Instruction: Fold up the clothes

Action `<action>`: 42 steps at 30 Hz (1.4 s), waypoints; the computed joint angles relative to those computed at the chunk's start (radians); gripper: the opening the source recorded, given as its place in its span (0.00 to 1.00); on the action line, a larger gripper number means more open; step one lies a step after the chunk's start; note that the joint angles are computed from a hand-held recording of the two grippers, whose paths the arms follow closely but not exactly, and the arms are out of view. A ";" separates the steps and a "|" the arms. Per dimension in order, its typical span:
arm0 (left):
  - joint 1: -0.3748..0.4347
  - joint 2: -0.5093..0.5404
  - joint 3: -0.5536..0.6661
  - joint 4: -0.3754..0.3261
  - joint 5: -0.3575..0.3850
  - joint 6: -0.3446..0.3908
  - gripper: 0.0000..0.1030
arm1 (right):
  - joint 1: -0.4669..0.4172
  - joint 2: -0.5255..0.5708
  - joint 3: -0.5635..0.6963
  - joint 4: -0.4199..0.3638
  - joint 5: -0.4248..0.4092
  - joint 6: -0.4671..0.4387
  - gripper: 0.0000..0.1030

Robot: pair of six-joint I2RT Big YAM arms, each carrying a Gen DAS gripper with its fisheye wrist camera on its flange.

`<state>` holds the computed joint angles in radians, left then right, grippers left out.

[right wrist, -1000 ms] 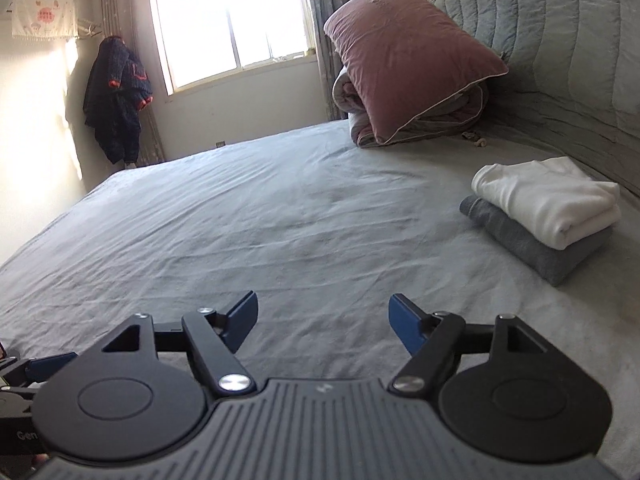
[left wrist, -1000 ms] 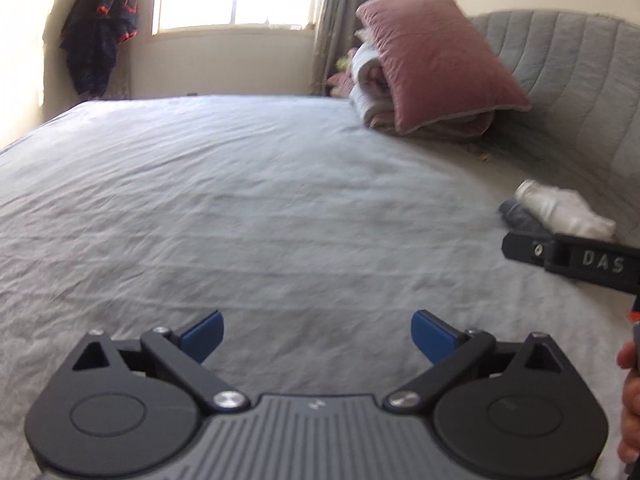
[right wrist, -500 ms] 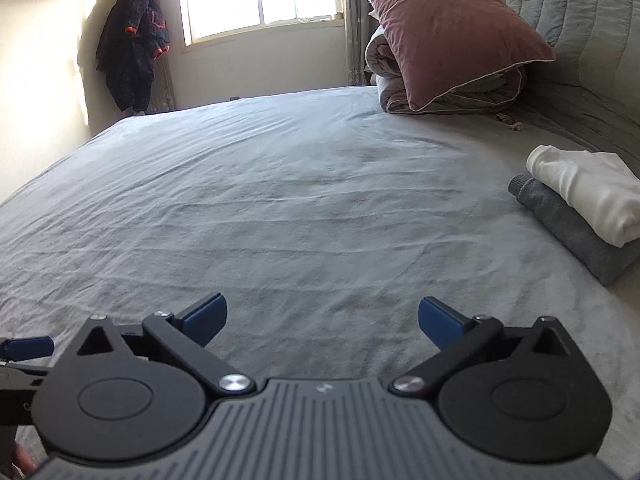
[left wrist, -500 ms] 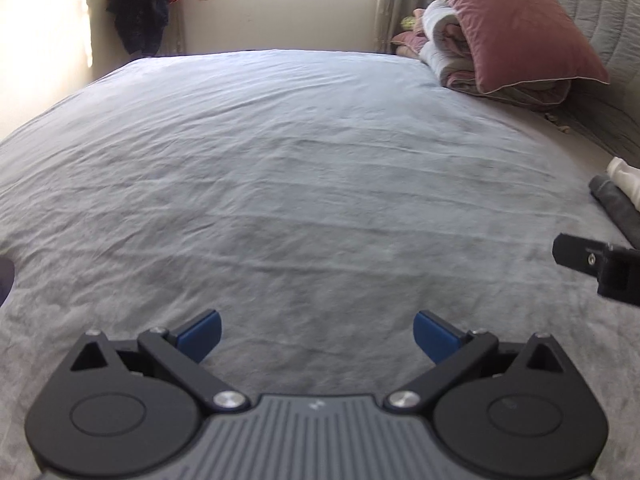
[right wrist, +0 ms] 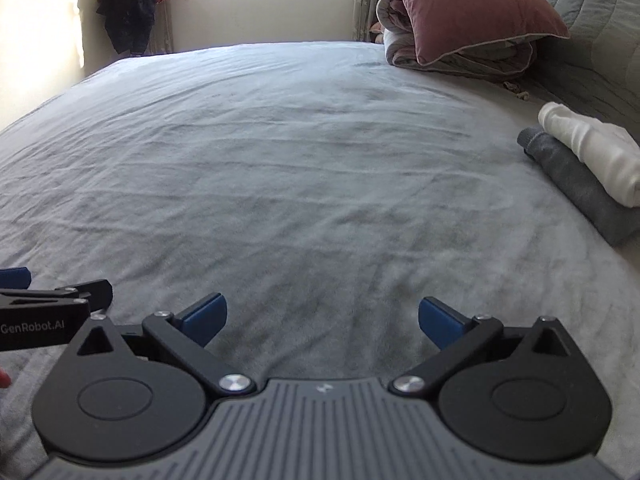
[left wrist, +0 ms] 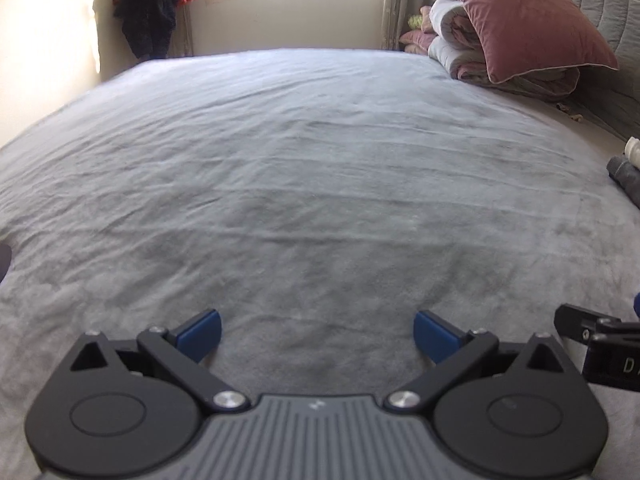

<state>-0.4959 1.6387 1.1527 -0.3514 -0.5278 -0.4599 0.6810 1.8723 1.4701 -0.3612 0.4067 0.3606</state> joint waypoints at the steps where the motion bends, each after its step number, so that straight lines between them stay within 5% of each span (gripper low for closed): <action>1: -0.006 0.004 -0.004 0.016 -0.018 0.012 1.00 | 0.001 0.006 -0.005 0.007 0.010 0.011 1.00; 5: -0.018 0.012 -0.013 0.049 -0.057 0.037 1.00 | 0.018 0.012 -0.050 0.115 0.075 -0.027 1.00; 42: -0.011 0.005 -0.031 0.075 -0.037 0.013 1.00 | 0.009 0.007 -0.061 0.133 0.051 -0.014 1.00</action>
